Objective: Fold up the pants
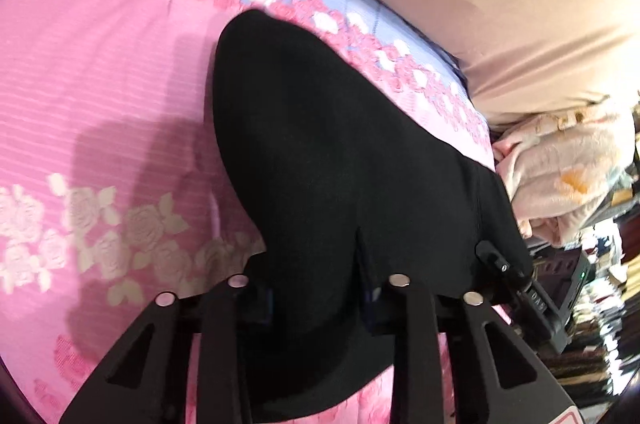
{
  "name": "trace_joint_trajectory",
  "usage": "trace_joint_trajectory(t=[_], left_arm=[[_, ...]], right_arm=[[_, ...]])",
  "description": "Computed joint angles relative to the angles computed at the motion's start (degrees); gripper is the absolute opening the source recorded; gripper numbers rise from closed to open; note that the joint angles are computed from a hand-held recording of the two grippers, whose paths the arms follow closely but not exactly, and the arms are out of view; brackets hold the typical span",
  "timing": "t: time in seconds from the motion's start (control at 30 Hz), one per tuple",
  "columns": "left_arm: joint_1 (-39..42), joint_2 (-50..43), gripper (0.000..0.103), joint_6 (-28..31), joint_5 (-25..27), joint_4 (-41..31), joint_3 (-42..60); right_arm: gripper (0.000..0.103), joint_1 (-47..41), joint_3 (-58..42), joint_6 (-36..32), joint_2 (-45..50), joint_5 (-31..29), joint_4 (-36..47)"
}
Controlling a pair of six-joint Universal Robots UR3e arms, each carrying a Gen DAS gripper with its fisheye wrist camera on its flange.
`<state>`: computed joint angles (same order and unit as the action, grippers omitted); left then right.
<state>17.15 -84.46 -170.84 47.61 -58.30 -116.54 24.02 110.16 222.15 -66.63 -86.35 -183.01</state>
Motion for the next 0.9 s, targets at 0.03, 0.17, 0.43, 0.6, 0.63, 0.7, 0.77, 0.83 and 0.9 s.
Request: trace_joint_trajectory(t=[0.03, 0.17, 0.43, 0.6, 0.63, 0.7, 0.77, 0.83, 0.9], left_arm=[[1.38, 2.84, 0.023, 2.68, -0.95, -3.93, -0.35], [8.92, 15.82, 0.021, 16.84, -2.11, -27.71, -0.84], [18.68, 37.03, 0.029, 31.94, 3.56, -50.27, -7.18], [15.56, 35.7, 0.07, 21.6, 5.98, -35.7, -15.1], [18.05, 37.1, 0.071, 23.76, 4.58, -38.06, -15.74], [20.09, 38.0, 0.071, 26.17, 3.97, -40.51, -15.99], [20.83, 38.87, 0.077, 27.17, 3.19, -41.22, -16.6], [18.94, 41.18, 0.077, 25.13, 4.2, -38.55, -17.77], [15.2, 39.92, 0.075, 23.0, 4.01, -33.78, -18.76]], right_arm=[[0.035, 0.34, 0.83, 0.23, -1.12, 0.21, -0.34], [0.035, 3.7, 5.6, 1.11, -7.36, -0.87, 0.84], [0.044, 12.57, 17.91, 8.82, -10.12, -6.31, -3.96], [0.081, 14.18, 18.53, 11.56, -8.01, -12.36, -4.46], [0.081, 13.77, 19.42, 11.82, -7.79, -11.72, -6.06], [0.084, 13.5, 20.88, 12.0, -6.59, -11.42, -10.3], [0.088, 13.42, 21.1, 12.05, -5.86, -11.43, -11.96], [0.089, 13.82, 18.97, 11.75, -4.99, -11.51, -10.45], [0.086, 14.26, 17.58, 11.28, -3.64, -10.83, -11.25]])
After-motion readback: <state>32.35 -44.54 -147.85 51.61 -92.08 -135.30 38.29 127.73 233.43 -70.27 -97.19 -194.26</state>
